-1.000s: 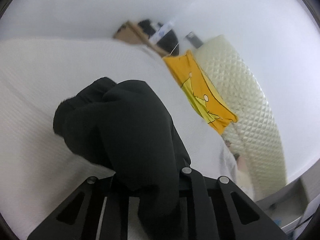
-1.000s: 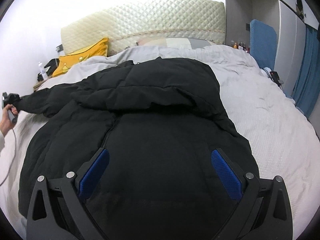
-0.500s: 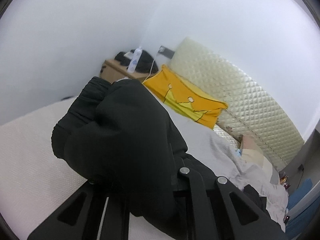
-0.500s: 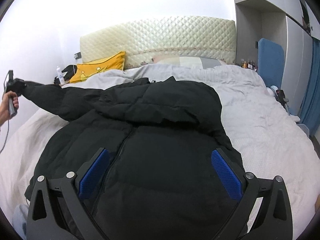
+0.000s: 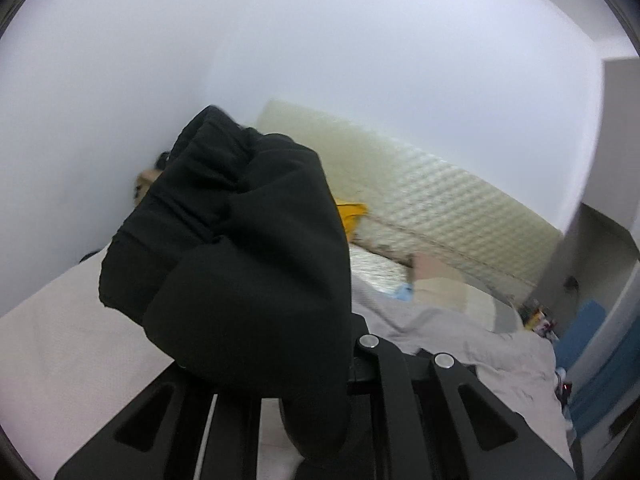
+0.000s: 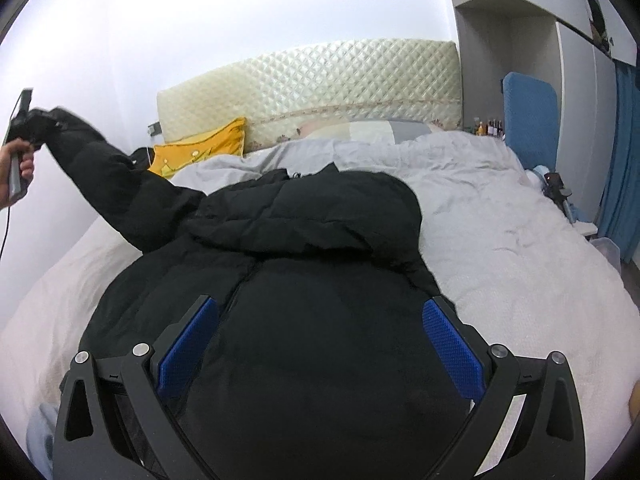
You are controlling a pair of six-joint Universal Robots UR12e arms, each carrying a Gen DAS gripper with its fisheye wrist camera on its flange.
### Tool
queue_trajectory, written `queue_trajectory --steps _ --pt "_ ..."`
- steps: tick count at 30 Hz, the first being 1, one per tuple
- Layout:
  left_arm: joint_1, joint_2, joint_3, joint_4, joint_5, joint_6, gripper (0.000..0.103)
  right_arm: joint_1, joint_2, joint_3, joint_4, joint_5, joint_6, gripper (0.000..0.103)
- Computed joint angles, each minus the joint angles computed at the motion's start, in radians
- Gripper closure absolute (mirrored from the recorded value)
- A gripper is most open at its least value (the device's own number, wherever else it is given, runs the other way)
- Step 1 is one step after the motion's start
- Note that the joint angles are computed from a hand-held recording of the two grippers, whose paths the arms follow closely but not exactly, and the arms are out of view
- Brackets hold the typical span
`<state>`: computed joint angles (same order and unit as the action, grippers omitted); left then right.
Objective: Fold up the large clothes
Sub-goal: 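Fold the held sleeve with the left tool across the jacket body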
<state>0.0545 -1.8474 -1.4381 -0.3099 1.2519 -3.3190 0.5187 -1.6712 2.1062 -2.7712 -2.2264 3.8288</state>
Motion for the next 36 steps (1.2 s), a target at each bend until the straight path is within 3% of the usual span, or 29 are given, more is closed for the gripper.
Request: queue_trajectory --steps 8,17,22,28,36 --pt "-0.143 0.046 -0.028 0.021 0.009 0.081 0.092 0.009 -0.033 0.027 -0.012 -0.037 -0.011 0.000" --pt "-0.300 0.036 -0.041 0.012 0.001 0.178 0.092 -0.014 -0.067 0.057 -0.025 -0.037 -0.003 0.000" --pt "-0.382 0.001 -0.037 0.010 0.027 0.211 0.092 -0.047 -0.088 0.080 -0.035 -0.020 0.015 0.000" --pt "-0.429 -0.055 -0.059 0.011 0.001 0.271 0.092 -0.086 -0.113 0.110 -0.047 0.016 0.061 0.000" --pt "-0.514 -0.167 -0.037 -0.057 0.046 0.335 0.092 -0.133 -0.120 0.131 -0.057 0.065 0.077 0.000"
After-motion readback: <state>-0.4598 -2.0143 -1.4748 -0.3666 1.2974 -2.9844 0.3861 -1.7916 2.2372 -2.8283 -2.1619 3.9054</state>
